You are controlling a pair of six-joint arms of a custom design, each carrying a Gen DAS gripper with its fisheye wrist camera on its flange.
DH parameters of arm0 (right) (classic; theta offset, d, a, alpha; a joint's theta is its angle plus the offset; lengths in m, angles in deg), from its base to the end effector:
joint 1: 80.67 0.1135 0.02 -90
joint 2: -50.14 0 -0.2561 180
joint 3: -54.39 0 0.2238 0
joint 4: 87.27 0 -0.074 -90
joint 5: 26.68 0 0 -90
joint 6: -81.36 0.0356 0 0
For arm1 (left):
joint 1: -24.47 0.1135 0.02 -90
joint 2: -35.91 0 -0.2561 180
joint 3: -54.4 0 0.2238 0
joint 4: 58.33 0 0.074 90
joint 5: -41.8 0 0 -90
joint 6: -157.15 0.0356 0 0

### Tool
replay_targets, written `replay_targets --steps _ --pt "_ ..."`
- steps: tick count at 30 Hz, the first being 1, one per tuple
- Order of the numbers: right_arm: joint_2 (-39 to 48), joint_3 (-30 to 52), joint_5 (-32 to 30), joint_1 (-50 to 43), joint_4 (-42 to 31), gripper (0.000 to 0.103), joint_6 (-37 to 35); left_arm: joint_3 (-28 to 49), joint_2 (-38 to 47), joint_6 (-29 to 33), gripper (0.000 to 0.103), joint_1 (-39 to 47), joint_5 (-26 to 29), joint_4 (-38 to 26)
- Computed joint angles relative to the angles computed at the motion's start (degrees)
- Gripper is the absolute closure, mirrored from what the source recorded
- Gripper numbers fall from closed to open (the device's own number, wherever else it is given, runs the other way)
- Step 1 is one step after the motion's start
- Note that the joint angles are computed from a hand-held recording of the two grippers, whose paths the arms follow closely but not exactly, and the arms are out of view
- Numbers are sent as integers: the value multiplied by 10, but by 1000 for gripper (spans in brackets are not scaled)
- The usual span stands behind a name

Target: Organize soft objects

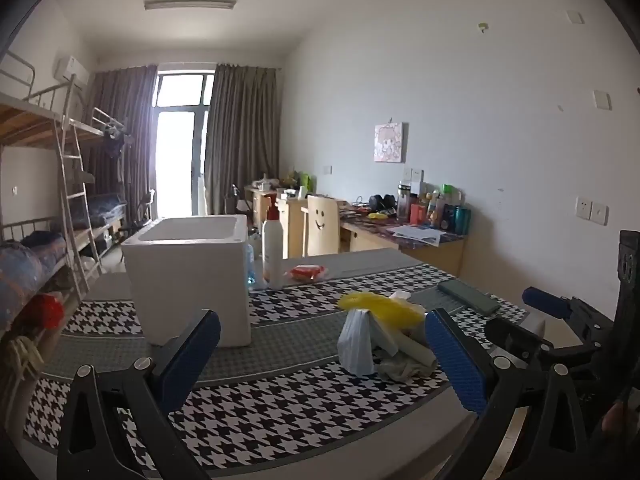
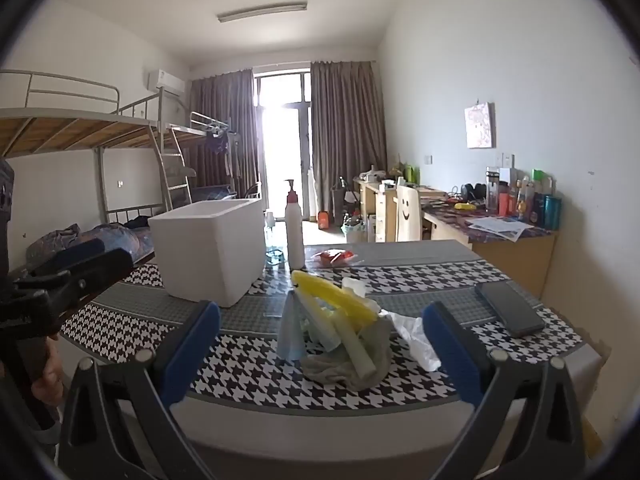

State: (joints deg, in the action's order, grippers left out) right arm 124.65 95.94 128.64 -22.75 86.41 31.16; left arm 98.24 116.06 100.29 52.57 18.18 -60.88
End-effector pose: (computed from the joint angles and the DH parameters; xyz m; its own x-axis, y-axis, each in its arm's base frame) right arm 0.1380 0.1592 0.1823 -0.2457 0.1113 -0.9629 0.2304 0.9716 0.0535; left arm 0.2141 0.0773 0.1779 -0.2225 0.1295 -0.9663 0.6715 0.7389 -0.0557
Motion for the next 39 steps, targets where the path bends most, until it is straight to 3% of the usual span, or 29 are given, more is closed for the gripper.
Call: replay_targets --steps 3,27,39 --pt "3 -2 -2 -2 8 0 -3 -18 -5 -27 1 -2 -11 45" --pt "19 -2 2 -4 28 0 -8 -14 -8 -12 1 5 -3 33" --pt "13 -5 -19 -24 28 0 -12 0 12 -18 1 -28 -36 32"
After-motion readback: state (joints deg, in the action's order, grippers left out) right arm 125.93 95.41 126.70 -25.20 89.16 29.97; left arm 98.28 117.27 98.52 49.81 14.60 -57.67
